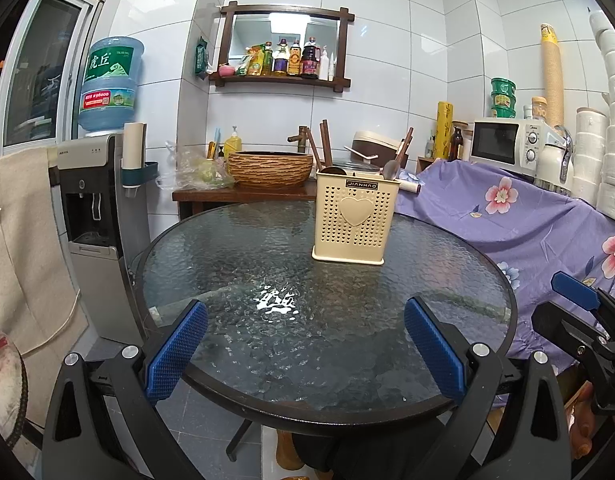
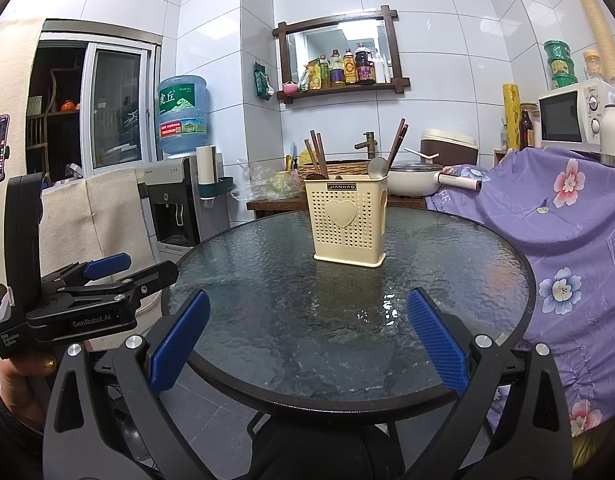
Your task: Organize utensils
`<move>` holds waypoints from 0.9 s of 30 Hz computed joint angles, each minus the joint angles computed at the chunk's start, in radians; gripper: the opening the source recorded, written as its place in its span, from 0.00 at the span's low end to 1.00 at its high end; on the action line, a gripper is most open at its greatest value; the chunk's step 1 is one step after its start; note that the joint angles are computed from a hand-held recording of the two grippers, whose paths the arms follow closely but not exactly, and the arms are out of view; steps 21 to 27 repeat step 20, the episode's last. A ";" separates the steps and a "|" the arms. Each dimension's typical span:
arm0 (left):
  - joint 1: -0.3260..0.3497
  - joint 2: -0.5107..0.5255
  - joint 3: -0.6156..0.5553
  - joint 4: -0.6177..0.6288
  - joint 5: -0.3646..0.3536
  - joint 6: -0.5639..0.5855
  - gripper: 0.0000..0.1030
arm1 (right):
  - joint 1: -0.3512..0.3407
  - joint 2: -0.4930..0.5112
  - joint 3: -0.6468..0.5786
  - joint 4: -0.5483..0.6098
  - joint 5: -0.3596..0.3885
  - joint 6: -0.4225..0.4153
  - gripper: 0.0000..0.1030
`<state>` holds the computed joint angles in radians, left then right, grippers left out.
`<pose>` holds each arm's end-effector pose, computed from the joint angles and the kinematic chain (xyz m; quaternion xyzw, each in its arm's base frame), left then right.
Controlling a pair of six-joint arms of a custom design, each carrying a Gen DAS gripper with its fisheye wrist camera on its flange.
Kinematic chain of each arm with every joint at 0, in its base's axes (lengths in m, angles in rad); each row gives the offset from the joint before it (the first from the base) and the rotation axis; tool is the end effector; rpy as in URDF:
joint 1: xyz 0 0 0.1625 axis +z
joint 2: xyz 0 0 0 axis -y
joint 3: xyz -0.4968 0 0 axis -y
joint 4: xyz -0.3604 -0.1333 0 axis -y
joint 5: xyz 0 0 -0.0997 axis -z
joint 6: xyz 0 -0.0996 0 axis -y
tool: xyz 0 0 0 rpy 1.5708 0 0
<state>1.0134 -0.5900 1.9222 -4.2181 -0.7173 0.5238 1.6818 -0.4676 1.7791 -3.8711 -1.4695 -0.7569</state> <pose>-0.1335 -0.6080 0.1686 0.1539 0.7480 -0.5618 0.3182 0.2171 -0.6534 0.0669 0.3914 -0.7875 0.4635 0.1081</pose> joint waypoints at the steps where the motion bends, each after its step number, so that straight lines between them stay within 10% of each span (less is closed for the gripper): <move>1: 0.000 0.000 0.000 0.000 0.001 0.000 0.94 | 0.001 0.001 -0.001 -0.001 -0.001 -0.001 0.94; 27: 0.005 -0.002 0.002 0.005 -0.009 -0.008 0.94 | 0.001 0.002 -0.001 -0.001 -0.004 0.000 0.94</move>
